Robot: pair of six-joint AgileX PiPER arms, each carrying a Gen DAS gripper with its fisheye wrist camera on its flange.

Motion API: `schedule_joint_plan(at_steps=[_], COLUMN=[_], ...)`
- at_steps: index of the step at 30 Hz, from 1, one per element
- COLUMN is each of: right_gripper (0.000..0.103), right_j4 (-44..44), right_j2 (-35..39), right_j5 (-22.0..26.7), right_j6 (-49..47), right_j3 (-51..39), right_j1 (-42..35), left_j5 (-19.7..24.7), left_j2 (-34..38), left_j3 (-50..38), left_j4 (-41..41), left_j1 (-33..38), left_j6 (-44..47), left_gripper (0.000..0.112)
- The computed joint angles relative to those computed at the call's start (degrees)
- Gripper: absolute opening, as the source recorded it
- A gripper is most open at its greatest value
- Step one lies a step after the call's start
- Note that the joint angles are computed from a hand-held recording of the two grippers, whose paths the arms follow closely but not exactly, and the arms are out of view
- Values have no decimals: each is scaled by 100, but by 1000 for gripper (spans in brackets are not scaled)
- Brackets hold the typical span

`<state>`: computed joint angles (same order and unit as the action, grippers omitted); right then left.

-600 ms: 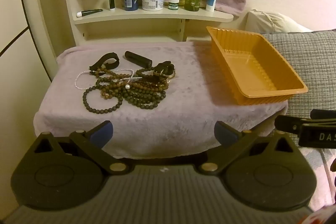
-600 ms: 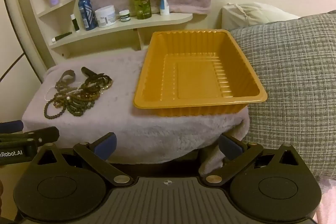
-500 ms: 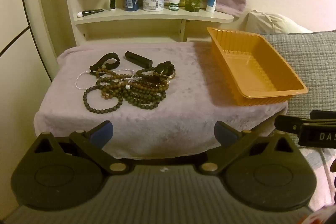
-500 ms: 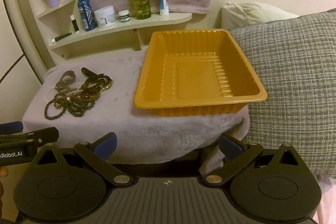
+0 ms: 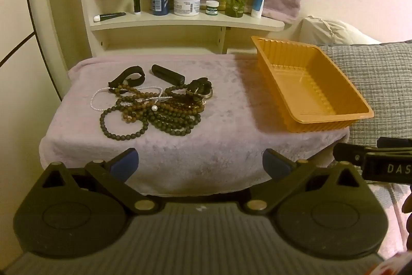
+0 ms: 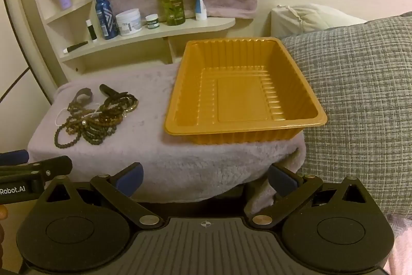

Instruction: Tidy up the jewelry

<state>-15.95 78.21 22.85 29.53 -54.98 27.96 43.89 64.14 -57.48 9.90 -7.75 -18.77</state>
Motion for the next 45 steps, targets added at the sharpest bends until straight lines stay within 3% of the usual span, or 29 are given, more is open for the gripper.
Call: schedule_joint_plan(at_steps=[45], right_gripper=[103], right_j4=[236], right_j2=[6], right_j5=[10], right_j6=[-170], right_j3=[-76], right_j1=[-83], left_j5=[37], left_j2=[25], left_j3=[-64], left_j4=[26], left_j1=[-110], left_j6=[-100], left_gripper=[102])
